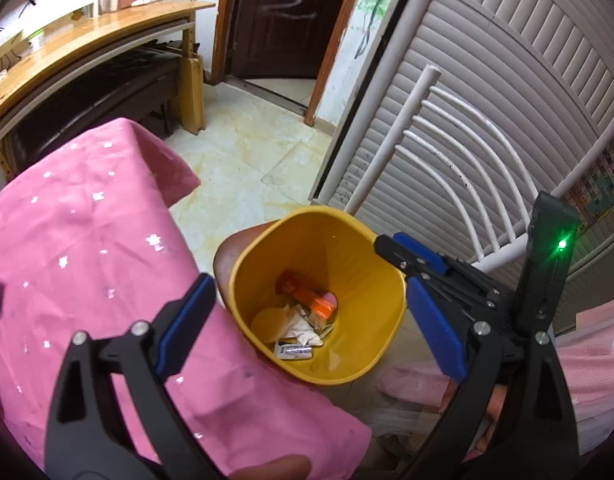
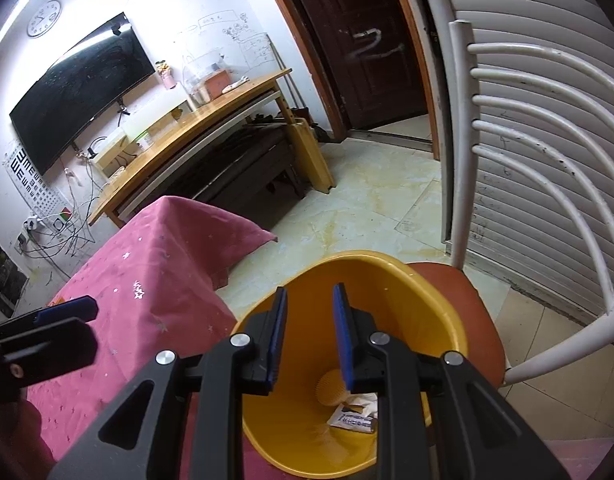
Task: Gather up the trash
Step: 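Open the left tool over the yellow bin to drop the brush, then move both tools back over the table items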
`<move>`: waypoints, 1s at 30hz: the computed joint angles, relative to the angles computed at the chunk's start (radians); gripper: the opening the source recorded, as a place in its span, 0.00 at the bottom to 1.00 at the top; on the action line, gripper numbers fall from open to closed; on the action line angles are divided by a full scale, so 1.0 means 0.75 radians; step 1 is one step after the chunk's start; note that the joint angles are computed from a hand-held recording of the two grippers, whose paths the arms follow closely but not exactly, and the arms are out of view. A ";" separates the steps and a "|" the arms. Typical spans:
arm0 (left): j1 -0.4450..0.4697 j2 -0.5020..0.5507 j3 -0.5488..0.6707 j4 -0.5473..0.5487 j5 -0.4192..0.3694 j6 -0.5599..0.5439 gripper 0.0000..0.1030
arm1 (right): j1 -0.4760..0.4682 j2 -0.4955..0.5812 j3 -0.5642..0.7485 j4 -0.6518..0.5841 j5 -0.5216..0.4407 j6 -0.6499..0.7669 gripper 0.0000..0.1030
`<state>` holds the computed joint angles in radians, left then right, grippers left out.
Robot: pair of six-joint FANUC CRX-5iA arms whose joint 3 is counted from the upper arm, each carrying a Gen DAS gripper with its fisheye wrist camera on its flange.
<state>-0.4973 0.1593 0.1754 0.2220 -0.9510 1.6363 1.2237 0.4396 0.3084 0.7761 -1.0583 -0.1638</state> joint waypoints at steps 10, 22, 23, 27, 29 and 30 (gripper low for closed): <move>0.080 -0.148 -0.165 0.023 0.061 0.012 0.90 | 0.004 0.064 0.094 0.000 0.037 0.078 0.18; 0.230 -0.330 -0.317 -0.060 0.092 0.132 0.90 | 0.039 0.290 0.470 -0.020 -0.037 0.360 0.20; 0.242 -0.340 -0.323 -0.067 0.090 0.141 0.90 | 0.042 0.314 0.513 -0.027 -0.039 0.388 0.20; 0.315 -0.395 -0.367 -0.069 0.086 0.142 0.90 | 0.044 0.421 0.706 -0.096 -0.058 0.518 0.26; 0.338 -0.424 -0.380 -0.106 0.086 0.172 0.91 | 0.046 0.493 0.842 -0.138 -0.090 0.600 0.29; 0.354 -0.436 -0.384 -0.124 0.086 0.190 0.92 | 0.049 0.528 0.907 -0.153 -0.102 0.633 0.30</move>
